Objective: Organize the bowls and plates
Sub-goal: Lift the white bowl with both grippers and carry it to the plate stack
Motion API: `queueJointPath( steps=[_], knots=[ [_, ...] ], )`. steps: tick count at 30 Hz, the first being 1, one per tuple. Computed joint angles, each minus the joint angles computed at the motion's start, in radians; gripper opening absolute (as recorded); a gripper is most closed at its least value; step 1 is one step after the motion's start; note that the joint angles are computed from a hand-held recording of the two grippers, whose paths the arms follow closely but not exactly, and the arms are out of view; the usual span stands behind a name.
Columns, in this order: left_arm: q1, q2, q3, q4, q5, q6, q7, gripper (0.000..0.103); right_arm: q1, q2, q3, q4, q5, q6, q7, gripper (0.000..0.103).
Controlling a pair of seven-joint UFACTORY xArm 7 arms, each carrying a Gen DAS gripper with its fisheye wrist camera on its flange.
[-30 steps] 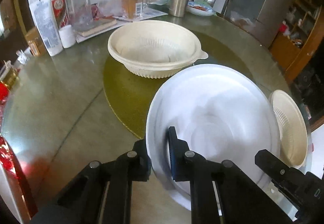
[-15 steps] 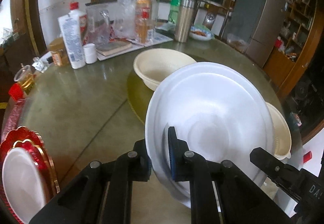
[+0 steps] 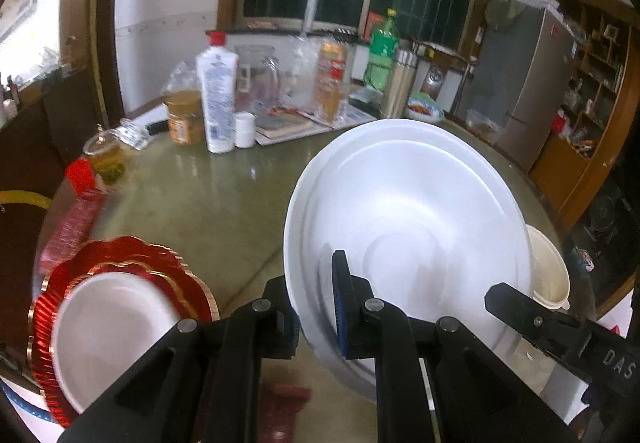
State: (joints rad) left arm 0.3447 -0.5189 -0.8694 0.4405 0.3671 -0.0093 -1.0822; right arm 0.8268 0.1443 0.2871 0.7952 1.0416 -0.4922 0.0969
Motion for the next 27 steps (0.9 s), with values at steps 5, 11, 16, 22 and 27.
queueJointPath(
  steps=[5, 11, 16, 22, 27],
  knots=[
    [-0.071, -0.101, 0.088, -0.069, -0.015, 0.024, 0.002, 0.012, 0.034, 0.039, -0.012, 0.082, 0.022, 0.025, -0.085, 0.011],
    [-0.151, -0.231, 0.193, -0.16, -0.035, 0.06, 0.011, 0.012, 0.089, 0.097, -0.049, 0.194, 0.005, 0.075, -0.147, 0.011],
    [-0.213, -0.34, 0.287, -0.249, -0.054, 0.104, 0.019, 0.012, 0.177, 0.156, -0.128, 0.294, -0.022, 0.158, -0.175, 0.011],
    [-0.266, -0.436, 0.372, -0.33, -0.065, 0.165, 0.033, 0.012, 0.326, 0.227, -0.287, 0.396, -0.056, 0.276, -0.162, 0.011],
    [-0.273, -0.458, 0.399, -0.364, -0.065, 0.184, 0.034, 0.012, 0.416, 0.269, -0.389, 0.433, -0.12, 0.341, -0.09, 0.011]
  ],
)
